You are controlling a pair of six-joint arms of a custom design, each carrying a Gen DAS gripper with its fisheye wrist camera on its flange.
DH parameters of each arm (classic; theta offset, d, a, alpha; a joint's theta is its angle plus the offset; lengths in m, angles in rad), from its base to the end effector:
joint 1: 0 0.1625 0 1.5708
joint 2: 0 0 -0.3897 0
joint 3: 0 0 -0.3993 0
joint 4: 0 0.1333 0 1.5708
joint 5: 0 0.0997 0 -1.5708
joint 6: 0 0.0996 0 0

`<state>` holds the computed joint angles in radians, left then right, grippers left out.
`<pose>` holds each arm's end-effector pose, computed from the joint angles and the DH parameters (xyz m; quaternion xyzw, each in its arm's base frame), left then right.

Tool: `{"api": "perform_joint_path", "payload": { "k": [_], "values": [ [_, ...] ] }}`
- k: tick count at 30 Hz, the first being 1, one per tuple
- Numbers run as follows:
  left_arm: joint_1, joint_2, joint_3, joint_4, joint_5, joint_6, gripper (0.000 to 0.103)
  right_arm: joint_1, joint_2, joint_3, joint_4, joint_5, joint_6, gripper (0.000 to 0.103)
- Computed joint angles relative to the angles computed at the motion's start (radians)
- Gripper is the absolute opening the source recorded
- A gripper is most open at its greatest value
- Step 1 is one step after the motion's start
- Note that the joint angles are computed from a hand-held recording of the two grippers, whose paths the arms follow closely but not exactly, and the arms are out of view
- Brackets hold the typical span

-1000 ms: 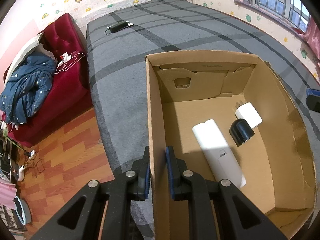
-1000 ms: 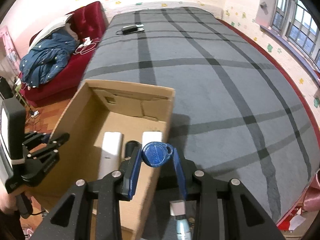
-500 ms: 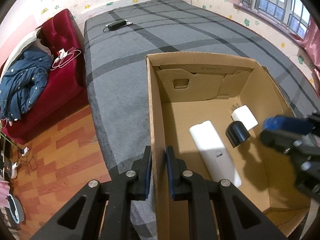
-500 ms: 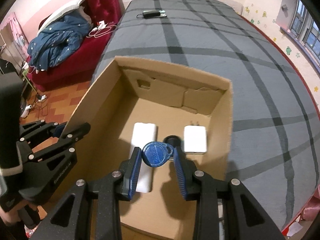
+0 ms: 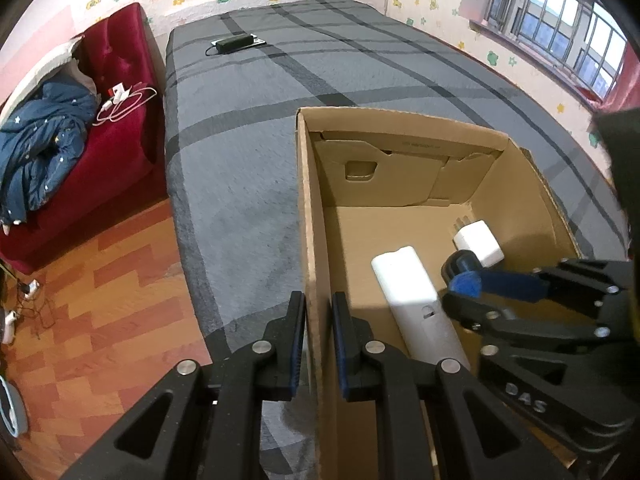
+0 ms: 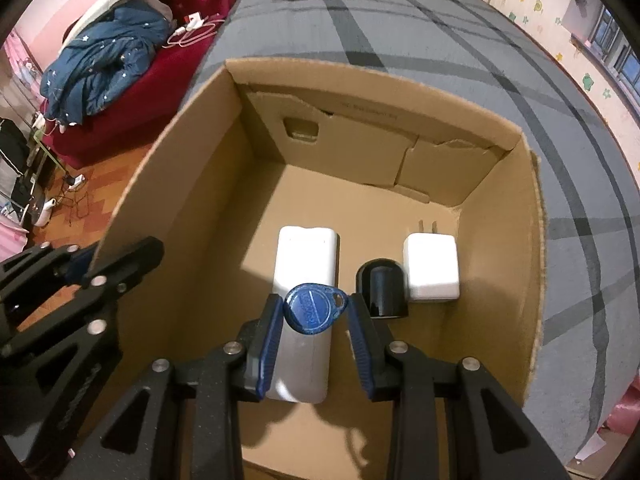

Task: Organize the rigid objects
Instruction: 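Carry the blue key fob into the box and release it by the cup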

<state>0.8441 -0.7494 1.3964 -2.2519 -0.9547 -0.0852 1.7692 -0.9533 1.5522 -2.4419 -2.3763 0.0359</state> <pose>-0.3266 -0.6547 0.1094 0.2955 0.9058 -0.1346 0.2721 0.1923 -0.6448 0.2155 0.0210 -0.9128 0.1694 0.3711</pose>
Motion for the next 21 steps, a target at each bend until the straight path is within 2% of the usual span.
{"api": "perform_joint_path", "payload": {
  "k": [9,11,13,21],
  "values": [
    [0.001,-0.003,0.004,-0.005,-0.008,-0.009,0.014,-0.011,0.017,-0.018,0.033,0.006,0.026,0.036],
    [0.002,-0.003,0.003,-0.005,-0.009,-0.009,0.014,-0.01,0.015,-0.016,0.024,0.008,0.02,0.04],
    [0.003,-0.004,0.003,-0.006,-0.011,-0.01,0.014,-0.008,0.011,-0.012,0.012,0.009,0.016,0.051],
    [0.004,-0.003,0.001,-0.005,-0.013,-0.011,0.014,0.002,-0.005,0.005,-0.014,0.004,0.007,0.054]
  ]
}}
